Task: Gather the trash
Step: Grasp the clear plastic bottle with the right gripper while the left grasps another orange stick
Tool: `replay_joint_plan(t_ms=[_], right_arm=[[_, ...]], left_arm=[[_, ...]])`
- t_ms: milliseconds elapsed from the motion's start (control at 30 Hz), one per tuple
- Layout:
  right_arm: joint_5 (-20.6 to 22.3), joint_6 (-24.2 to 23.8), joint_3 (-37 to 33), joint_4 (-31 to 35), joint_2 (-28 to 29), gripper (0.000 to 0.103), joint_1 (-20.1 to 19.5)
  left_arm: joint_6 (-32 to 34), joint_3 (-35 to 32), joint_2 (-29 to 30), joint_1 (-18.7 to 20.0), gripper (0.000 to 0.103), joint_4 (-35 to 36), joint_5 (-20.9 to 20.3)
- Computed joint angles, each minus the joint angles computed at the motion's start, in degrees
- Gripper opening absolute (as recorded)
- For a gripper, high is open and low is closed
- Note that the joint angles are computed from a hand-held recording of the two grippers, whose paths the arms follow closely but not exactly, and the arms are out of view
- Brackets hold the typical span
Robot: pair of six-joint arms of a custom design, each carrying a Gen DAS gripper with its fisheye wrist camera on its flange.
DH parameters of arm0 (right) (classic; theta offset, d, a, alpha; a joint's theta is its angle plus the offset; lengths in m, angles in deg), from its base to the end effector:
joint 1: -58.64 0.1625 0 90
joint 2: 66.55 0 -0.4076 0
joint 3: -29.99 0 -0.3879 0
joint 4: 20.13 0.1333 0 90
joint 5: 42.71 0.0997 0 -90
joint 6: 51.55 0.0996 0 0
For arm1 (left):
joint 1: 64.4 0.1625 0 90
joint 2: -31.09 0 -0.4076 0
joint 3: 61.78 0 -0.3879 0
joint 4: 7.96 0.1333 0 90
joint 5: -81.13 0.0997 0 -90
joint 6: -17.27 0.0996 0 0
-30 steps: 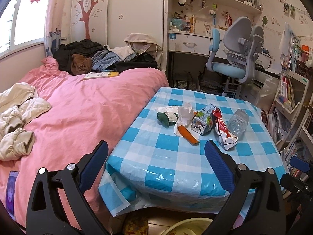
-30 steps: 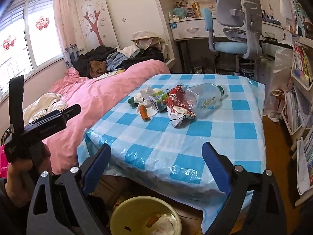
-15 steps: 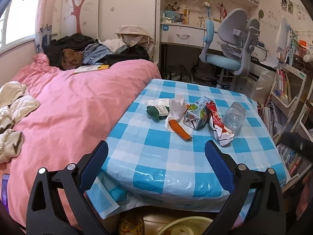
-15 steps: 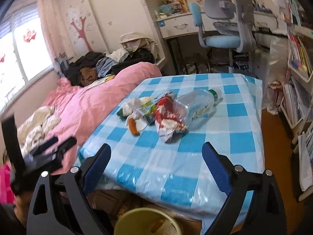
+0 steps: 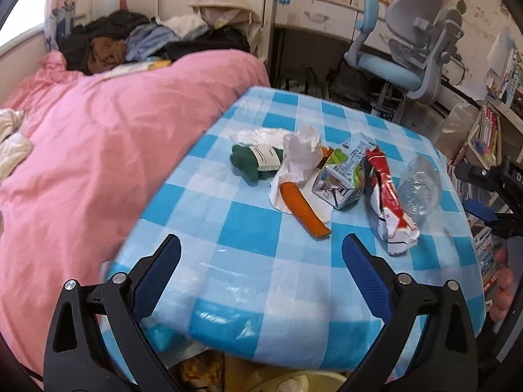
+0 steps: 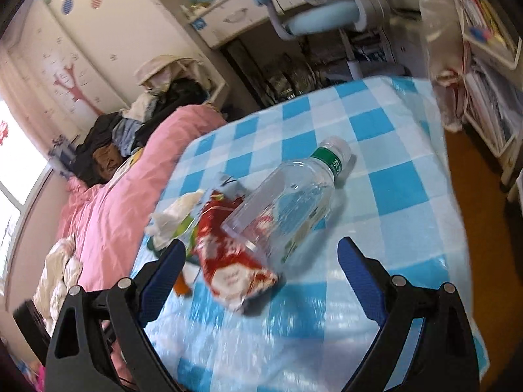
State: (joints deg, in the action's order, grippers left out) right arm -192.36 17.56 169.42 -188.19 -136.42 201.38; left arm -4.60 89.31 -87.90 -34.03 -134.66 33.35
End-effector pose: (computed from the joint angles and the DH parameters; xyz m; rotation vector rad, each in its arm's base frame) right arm 0.3325 -0.1935 0.1467 -0.4500 -2.3987 1.3098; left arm -0.1027 -0.2922 0.2474 0.7847 2.4164 -0.7175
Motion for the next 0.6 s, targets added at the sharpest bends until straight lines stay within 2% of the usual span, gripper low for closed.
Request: replay_joint_plan(t_ms=[100, 200, 300, 400, 500, 567, 600], right_arm=[[0.71, -2.4, 0.42, -3.5, 0.22, 0.09, -2.38], [1.68, -5.02, 0.18, -5.38, 0.6, 0.09, -5.07], [2.31, -7.14, -0.94, -4.43, 1.32, 0.09, -7.05], [2.98, -7.75, -2.33, -0.08, 1.38, 0.09, -8.65], [4.35, -9.14, -2.99, 4.55, 0.29, 0.09, -9.94], [5.7, -9.42, -2.65, 7.04, -1.12, 0.09, -10.78], [6.39, -9.13, -2.5, 9.24, -2.0, 0.087, -10.96]], left_arm=[[1.22, -0.92, 7.86, 3.3, 0.095, -6.83, -1.68], [1.8, -1.33, 12.97, 4.66, 0.095, -11.24, -1.9], [2.89, -2.19, 18.22, 5.92, 0.095, -15.44, -2.46], [4.34, -3.43, 22.94, 7.28, 0.086, -18.08, -3.67], [5.92, -4.61, 26.52, 8.52, 0.073, -19.11, -4.78], [6.98, -5.32, 28.04, 9.42, 0.058, -19.41, -5.65], [7.56, -5.66, 28.55, 9.87, 0.053, -19.16, -6.27]])
